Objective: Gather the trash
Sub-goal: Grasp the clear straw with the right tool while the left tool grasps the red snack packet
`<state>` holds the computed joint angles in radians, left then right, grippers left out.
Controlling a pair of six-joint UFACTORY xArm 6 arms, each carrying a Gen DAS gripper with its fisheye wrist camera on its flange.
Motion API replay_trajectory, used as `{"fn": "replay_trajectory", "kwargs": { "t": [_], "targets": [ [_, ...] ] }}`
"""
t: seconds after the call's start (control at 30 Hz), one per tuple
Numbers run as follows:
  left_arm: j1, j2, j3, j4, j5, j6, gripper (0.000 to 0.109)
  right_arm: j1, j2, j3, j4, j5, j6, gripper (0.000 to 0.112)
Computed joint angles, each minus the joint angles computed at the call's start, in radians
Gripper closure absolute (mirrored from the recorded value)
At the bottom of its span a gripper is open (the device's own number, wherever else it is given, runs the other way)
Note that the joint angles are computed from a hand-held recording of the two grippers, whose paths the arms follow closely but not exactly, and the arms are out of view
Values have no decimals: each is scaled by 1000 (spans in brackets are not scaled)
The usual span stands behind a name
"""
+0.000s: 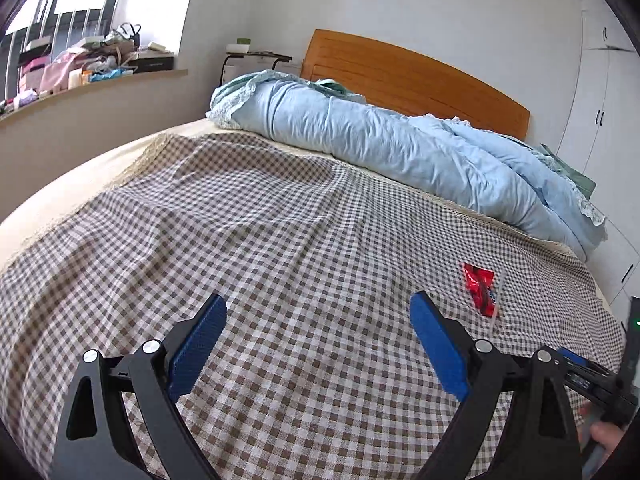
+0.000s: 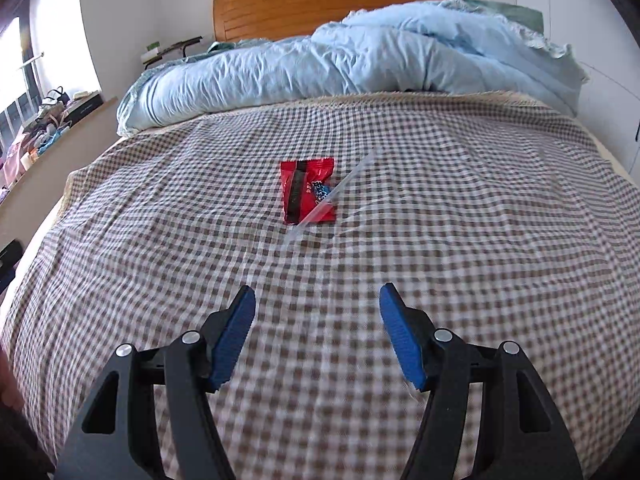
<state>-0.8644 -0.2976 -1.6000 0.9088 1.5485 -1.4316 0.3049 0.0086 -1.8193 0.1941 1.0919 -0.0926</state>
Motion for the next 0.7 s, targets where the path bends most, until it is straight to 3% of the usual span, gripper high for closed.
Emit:
{"fn": "replay_trajectory", "kwargs": {
  "t": [0.13,0.27,0.33,0.37,0.4,0.6,0.7],
  "targets": [
    [33,-14,33,-32,-76,-16,19,16,160,-137,3,25,142,61],
    [51,-2,44,-88,-152,23,19,53,262,-232,-99,30,209,62],
    [58,14,39,-103,-170,64,19,82,251,-205,-216,-8,219,85],
    [55,23,33,-95,-162,72,19,87,230,-175,-226,-22,220,100],
    [50,29,27,-84,-151,71,19,79,202,-140,-195,-33,211,105],
    [44,31,33,-82,-161,47,19,24,-70,178,-108,-179,75,107],
    [47,49,25,-98,-173,68,19,-1,-206,298,-112,-208,-18,107]
  ]
}}
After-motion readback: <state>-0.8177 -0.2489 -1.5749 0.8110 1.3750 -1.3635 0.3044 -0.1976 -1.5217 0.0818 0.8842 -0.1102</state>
